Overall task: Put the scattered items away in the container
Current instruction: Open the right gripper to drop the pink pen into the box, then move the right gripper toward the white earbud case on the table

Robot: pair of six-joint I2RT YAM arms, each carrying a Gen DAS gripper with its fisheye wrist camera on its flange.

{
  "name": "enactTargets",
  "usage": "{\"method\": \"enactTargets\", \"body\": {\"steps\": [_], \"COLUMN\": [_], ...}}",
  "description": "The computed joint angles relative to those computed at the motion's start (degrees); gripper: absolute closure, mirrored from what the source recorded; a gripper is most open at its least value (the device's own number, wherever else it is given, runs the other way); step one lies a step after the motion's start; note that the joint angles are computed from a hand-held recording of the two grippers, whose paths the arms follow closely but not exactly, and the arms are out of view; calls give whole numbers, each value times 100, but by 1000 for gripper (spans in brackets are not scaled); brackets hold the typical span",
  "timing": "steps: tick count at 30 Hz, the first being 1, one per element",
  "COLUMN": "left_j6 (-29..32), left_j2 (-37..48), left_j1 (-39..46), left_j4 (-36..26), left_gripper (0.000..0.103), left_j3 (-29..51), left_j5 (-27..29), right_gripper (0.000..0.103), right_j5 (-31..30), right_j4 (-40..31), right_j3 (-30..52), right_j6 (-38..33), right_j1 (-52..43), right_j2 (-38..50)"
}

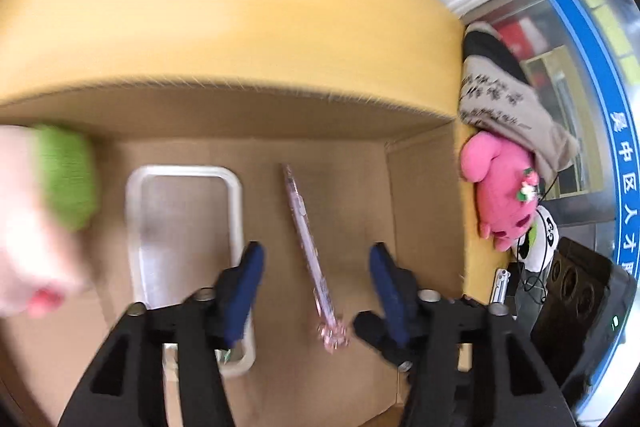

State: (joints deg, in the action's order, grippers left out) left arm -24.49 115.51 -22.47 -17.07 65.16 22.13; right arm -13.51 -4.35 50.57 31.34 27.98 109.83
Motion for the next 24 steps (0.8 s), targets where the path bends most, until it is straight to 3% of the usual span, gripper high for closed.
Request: {"method": "enactTargets", "body": {"steps": [2, 6, 8, 13, 19, 24], "left_j6": [63, 302, 305, 44, -365, -2094], "left_j2": [-971, -3092, -4244, -6795, -8432, -8910], "left_j1": [-18, -182, -295, -543, -988, -3326], "left_j4": [-20, -611, -1139, -2880, -4521, -5621], "left_gripper": [19, 13, 4, 1, 1, 1], "left_j3": [-657, -1747, -2158, -2488, -2260, -2008], "left_j5": [-418, -1441, -2025, -2890, -3229, -4660], "right_gripper": [39, 34, 31, 31, 31, 31], "right_j5": [331, 1326, 1912, 3169, 4343, 4764], "right_j4": [-370, -1345, -1685, -3261, -5015, -5839], "right_j3": [-47, -165, -102, 278, 1322, 1929], "right_j6": [-84, 30, 81, 606, 1844, 2699], "right_j1": [161, 921, 1336, 2554, 4093, 4905], "right_j2": [-456, -1761, -2128, -3382, -3435, -3028]}}
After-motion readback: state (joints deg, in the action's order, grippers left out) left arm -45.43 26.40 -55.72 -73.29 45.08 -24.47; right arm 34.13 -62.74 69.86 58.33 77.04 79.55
